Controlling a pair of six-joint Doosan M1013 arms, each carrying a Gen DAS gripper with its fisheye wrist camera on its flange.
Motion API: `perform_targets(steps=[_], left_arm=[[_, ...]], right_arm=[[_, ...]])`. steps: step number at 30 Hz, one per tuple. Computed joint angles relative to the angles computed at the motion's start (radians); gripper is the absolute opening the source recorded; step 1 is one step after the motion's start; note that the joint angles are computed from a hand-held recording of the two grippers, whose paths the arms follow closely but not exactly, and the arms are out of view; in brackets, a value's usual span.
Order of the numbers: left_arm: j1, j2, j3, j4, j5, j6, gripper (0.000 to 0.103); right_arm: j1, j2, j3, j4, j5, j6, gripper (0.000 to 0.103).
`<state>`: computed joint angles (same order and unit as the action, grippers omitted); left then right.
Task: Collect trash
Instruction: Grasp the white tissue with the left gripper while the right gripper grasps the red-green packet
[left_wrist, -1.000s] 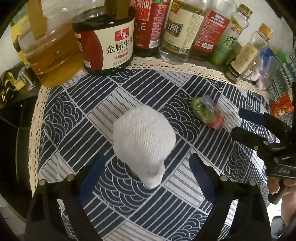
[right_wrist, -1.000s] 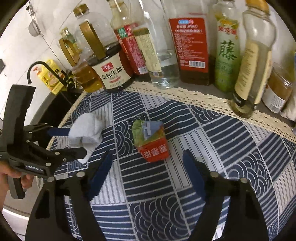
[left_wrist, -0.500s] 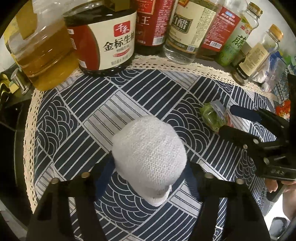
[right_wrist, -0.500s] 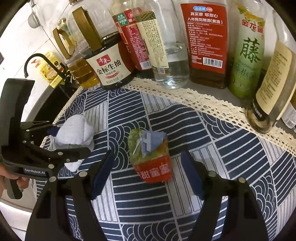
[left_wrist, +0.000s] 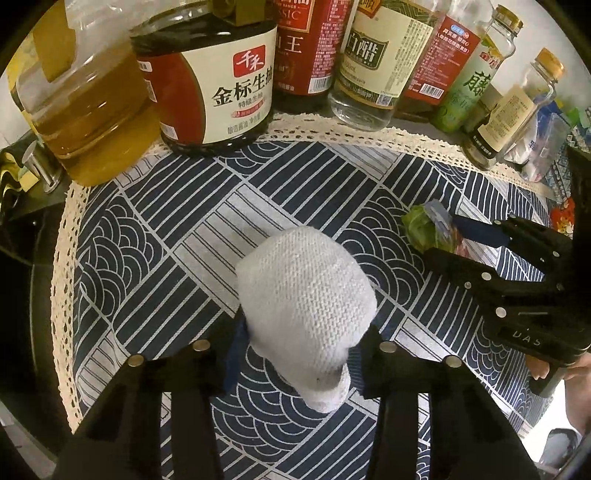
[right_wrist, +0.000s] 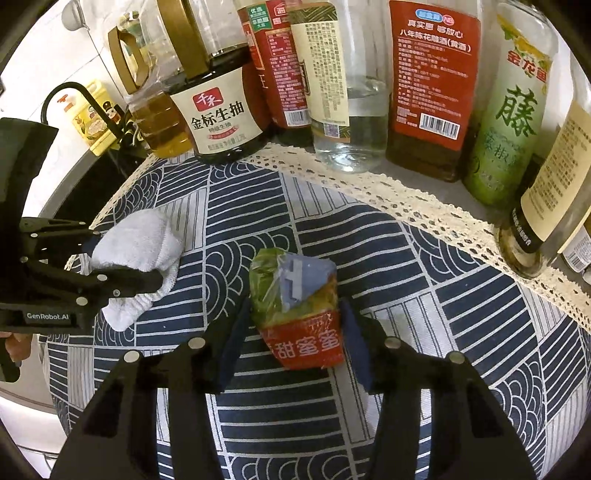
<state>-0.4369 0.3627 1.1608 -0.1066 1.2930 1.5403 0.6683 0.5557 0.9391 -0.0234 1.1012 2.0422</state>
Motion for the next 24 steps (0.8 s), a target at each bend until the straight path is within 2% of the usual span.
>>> perform_targets(steps=[7,16,24], left_arm=[[0.005,-0.014,0.013,-0.006,-0.017,-0.002,0.033],[0.012,-0.047,0.035,-0.032,-0.039,0.017,0.032],[0.010,-0.095,0.078,-0.060,-0.063,0.044,0.032]], right_arm=[[0.004,-0.003,-0.004,-0.003,-0.005,0.001,0.049],[0.020,-0.020,-0.001,-0.034,0.000,0.036,0.049],[0.053,-0.051,0.015,-0.090,0.019,0.103,0.049]])
